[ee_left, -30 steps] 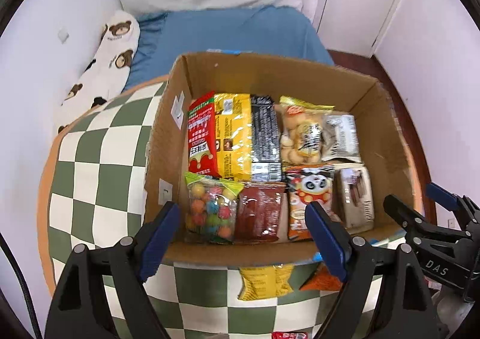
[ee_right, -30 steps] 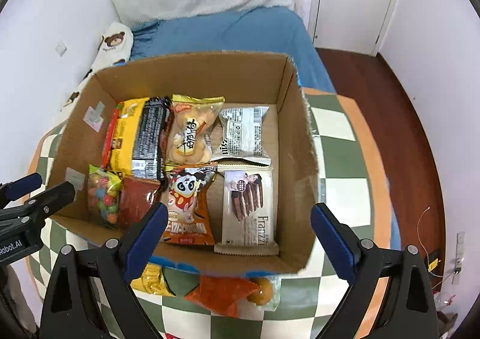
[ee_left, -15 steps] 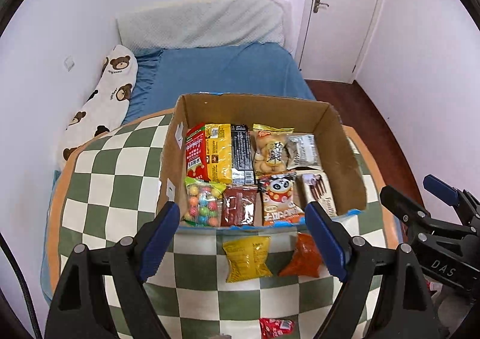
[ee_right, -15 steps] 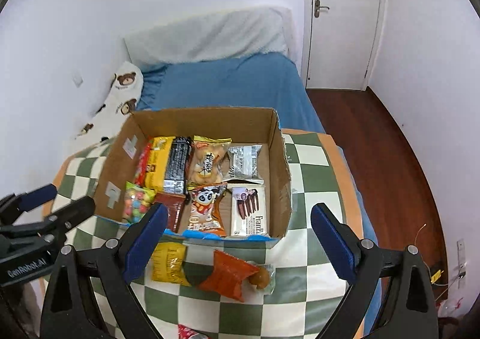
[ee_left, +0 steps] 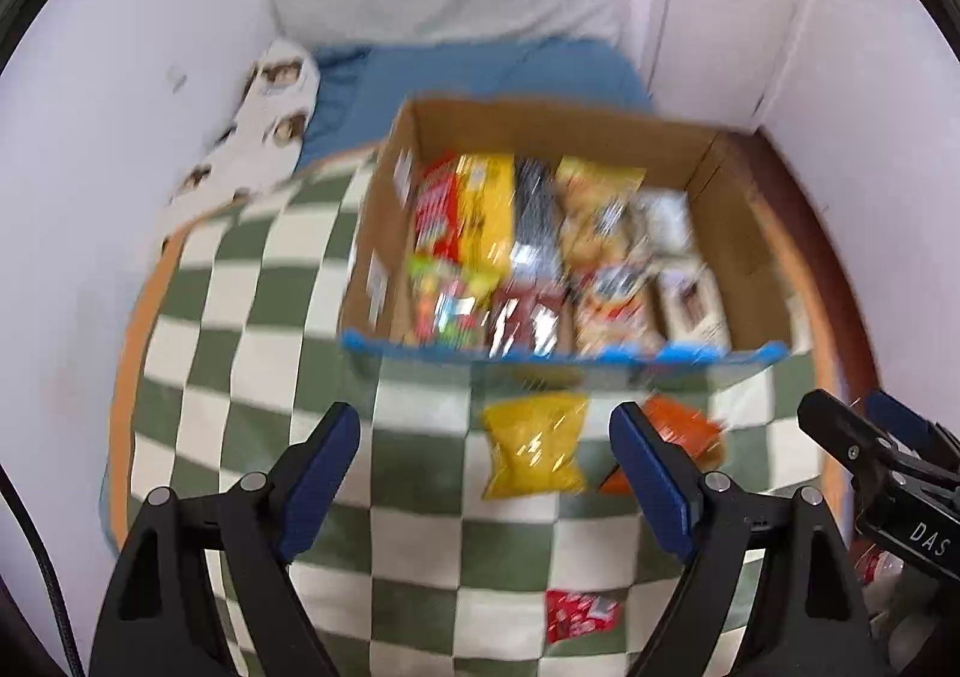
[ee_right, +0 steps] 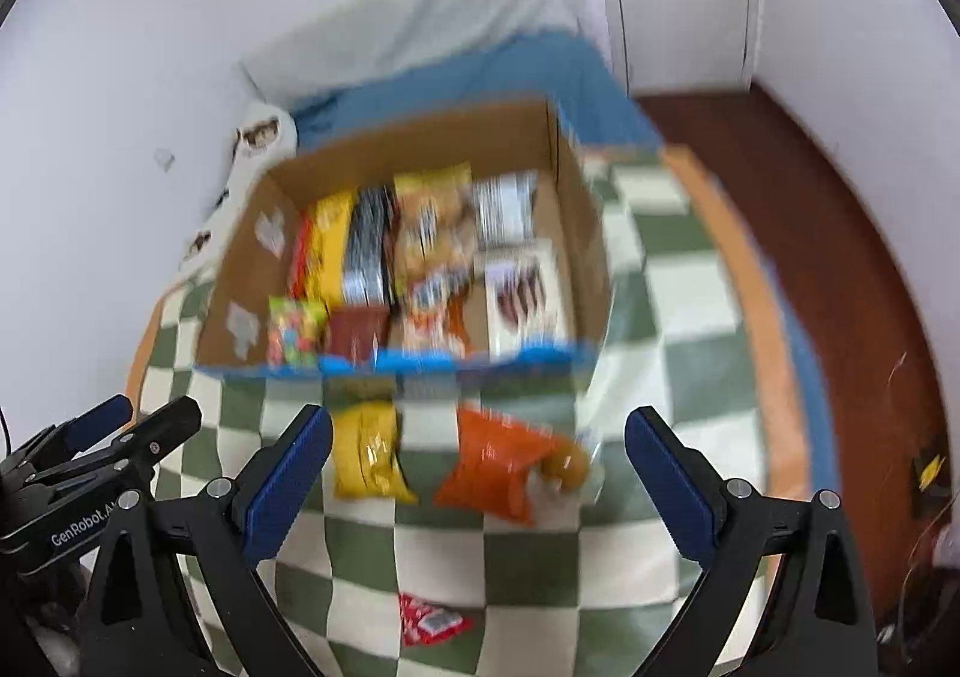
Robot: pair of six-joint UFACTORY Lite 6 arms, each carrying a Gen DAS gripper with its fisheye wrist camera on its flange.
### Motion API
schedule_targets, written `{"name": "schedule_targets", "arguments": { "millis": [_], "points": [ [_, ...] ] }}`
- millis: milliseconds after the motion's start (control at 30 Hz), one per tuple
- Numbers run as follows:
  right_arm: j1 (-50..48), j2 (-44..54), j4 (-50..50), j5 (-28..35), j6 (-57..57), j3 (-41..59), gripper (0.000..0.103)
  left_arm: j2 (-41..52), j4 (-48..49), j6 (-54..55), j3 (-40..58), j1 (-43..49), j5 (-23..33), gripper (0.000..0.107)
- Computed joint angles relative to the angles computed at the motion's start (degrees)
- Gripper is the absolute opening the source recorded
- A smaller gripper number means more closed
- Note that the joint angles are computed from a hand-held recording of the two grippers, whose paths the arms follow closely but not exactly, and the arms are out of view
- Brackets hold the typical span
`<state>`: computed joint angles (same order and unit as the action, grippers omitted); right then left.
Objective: Organize snacks
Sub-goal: 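Grasp the yellow bag with the left tool while the right tool grasps the orange bag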
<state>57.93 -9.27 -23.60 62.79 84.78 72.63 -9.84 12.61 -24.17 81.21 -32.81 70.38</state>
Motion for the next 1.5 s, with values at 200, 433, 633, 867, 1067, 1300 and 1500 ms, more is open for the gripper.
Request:
{"name": "schedule_targets", "arguments": {
  "millis": [200, 433, 633, 867, 1067, 1300, 1500],
  "points": [
    [-6.86, -0.32, 12.42, -26.12, -3.39, -21.42, 0.1, 1.29, 1.71, -2.68, -14.66, -0.09, -5.09, 0.085],
    [-10.24, 10.71, 18.3, -42.15, -8.72, -26.3, 0.077, 7.28, -0.04, -2.41, -20.08, 1.89, -10.58, 0.085],
    [-8.06, 15.15, 15.98, -41.19, -7.4, -24.45, 0.054, 12.99, -6.57, 2.81, -20.85, 4.49, -15.54, 0.085],
    [-1.77, 9.86, 17.96, -33.71, -4.02, -27.0, 0.053, 13.93, -16.21, 10.53, -21.06, 5.55, -18.92, 0.085],
    [3.64, 10.36, 16.7, -31.97, 2.96, -27.12, 0.053, 15.44, -24.24, 13.49, -22.26, 6.39, -19.18, 0.085],
    [8.69, 14.09, 18.0, -32.85, 6.41, -24.76, 0.053, 10.0, -24.02, 12.38, -26.36, 7.89, -20.35, 0.055],
    [11.22, 17.53, 24.38, -33.62, 1.27, -21.92, 0.053, -0.95, -20.64, 16.86, -36.16, 9.01, -15.49, 0.054]
  ]
}}
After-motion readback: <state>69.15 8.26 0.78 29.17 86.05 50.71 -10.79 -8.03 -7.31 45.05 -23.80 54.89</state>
